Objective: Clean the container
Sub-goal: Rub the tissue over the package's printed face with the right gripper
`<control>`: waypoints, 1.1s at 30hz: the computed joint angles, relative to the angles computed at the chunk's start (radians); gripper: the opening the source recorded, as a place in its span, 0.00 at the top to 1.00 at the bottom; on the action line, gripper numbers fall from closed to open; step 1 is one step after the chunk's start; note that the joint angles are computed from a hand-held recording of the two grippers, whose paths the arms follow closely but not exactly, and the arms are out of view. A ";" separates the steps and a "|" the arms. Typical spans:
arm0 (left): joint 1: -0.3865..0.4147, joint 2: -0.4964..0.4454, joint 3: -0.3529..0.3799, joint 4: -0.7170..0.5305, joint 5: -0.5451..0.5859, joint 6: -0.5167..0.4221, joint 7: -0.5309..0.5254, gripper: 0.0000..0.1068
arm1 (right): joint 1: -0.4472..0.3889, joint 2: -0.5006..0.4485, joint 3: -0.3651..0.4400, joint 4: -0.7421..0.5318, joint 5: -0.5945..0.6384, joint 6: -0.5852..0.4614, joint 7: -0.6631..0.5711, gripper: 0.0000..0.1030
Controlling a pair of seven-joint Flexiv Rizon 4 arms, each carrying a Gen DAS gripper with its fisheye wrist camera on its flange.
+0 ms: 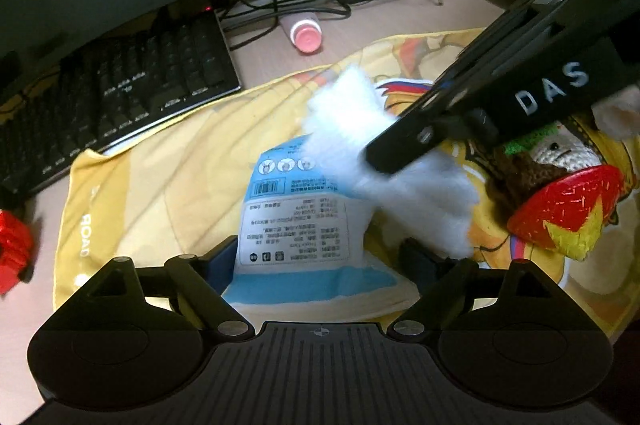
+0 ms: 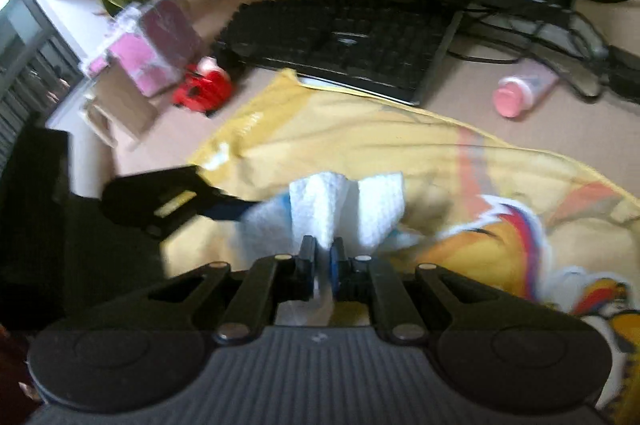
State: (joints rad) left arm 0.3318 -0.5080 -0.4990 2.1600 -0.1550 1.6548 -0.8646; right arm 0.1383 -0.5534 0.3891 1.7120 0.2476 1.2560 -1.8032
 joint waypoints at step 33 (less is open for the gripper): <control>0.219 0.035 -0.208 0.120 0.117 0.126 -0.106 0.09 | -0.149 0.021 0.106 -0.027 0.179 0.077 -0.061 0.92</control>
State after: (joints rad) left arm 0.5508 -0.4728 -0.7069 2.2803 -0.0376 1.7813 -0.9710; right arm -0.0112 -0.5322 0.4948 1.6853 0.4265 1.3328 -1.8639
